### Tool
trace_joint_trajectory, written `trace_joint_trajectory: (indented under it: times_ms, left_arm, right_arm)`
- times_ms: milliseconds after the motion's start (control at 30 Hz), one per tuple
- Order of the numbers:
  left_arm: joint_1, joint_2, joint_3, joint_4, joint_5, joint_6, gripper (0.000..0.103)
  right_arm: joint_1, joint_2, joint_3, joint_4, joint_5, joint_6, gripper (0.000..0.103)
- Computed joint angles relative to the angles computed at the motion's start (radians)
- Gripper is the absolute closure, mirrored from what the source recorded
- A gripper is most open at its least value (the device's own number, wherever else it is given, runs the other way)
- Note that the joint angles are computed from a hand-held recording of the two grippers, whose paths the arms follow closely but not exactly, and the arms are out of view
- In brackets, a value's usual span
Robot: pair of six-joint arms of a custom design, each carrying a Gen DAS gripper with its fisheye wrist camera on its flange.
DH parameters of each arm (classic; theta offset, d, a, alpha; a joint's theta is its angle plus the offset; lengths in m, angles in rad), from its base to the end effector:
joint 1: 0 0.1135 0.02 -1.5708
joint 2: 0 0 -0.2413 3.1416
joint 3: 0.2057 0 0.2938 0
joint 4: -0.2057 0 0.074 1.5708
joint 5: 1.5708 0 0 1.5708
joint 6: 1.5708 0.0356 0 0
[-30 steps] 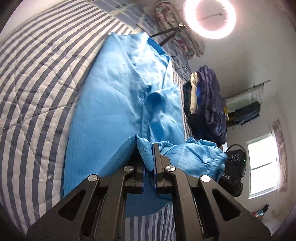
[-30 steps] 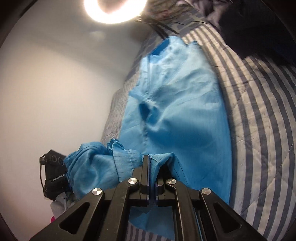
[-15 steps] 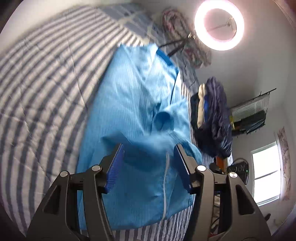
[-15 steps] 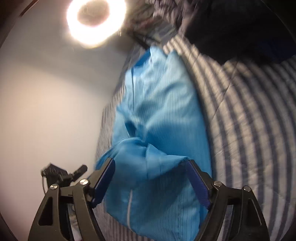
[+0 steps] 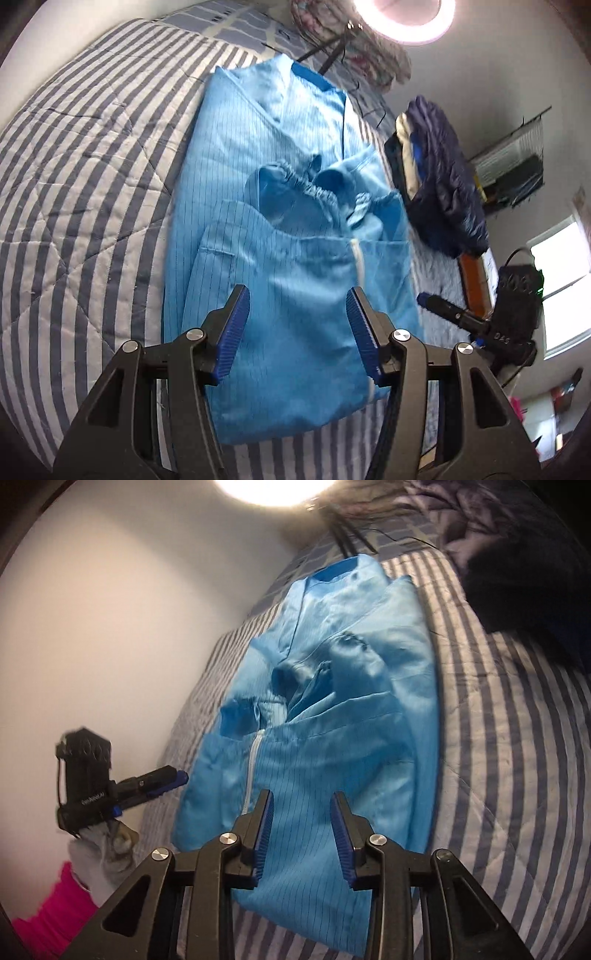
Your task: Fold large clothes
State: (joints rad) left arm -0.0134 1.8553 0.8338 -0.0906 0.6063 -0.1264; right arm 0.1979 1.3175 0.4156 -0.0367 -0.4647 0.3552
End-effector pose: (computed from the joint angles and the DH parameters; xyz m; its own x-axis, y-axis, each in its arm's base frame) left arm 0.3345 -0.0248 0.0386 -0.9226 -0.0912 -0.3748 0.1482 0.8133 -0.5627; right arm 0.2395 0.0643 0.0733 -0.8930 0.1380 -0.4283 -0.1331 0.8281 0.5445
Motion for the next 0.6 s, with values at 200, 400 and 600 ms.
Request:
trace_joint_trajectory:
  times_ms: [200, 400, 600]
  left_arm:
    - [-0.022, 0.137, 0.065, 0.046, -0.116, 0.011, 0.052]
    - [-0.035, 0.173, 0.093, 0.033, -0.173, 0.077, 0.066]
    - [-0.029, 0.104, 0.119, -0.017, -0.146, 0.110, 0.066]
  right_arm:
    - [0.049, 0.194, 0.084, 0.037, 0.143, 0.008, 0.070]
    - [-0.040, 0.299, 0.139, 0.006, 0.073, 0.031, 0.081]
    - [-0.023, 0.096, 0.135, -0.113, 0.120, -0.032, 0.072]
